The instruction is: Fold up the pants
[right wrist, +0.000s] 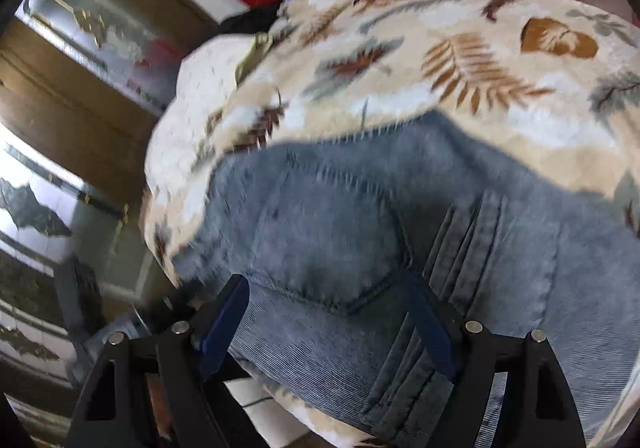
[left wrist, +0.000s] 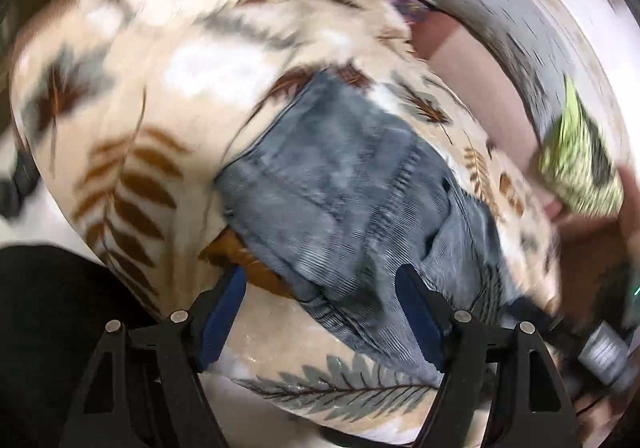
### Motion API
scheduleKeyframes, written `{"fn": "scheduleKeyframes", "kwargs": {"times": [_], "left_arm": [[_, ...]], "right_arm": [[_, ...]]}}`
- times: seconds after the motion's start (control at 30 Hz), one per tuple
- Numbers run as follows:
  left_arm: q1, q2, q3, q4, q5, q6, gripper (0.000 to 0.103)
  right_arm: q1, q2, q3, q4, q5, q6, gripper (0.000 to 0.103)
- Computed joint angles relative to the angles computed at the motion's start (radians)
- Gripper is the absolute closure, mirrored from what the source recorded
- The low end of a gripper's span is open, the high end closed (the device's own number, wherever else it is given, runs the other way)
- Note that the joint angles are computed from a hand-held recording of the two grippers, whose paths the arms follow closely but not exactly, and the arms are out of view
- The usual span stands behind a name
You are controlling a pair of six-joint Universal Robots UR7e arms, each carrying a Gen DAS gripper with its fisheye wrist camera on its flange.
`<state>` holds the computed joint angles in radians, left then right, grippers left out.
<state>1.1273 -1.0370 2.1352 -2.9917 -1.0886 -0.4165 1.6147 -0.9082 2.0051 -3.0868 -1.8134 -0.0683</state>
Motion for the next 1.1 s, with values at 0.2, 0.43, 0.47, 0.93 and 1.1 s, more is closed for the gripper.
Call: {"fn": "scheduleKeyframes", "kwargs": {"times": [0.2, 0.43, 0.47, 0.93, 1.1], "left_arm": [[0.069, 0.015, -0.037, -0.019, -0.109, -0.051, 0.026], [0.085, 0.039, -0.051, -0.078, -0.117, -0.075, 0.023], [0.076, 0.044, -0.058, -0.074, -0.100, -0.073, 0.024], [-0.130, 0.078, -0.062, -0.172, 0.132, 0.195, 0.093], [-0.291, 0.138, -0.042, -0.292, 0.197, 0.397, 0.093]], "right_arm": [[-0.023, 0.058, -0.036, 0.075, -0.022, 0.007, 0.020], [0.004, 0.070, -0.045, 0.072, -0.003, -0.018, 0.020], [-0.013, 0.102, -0.064, 0.094, -0.017, -0.010, 0.019], [-0.050, 0.103, 0.053, -0.181, 0.141, -0.029, 0.004], [-0.165, -0.066, 0.305, -0.536, 0.311, 0.081, 0.004]]}}
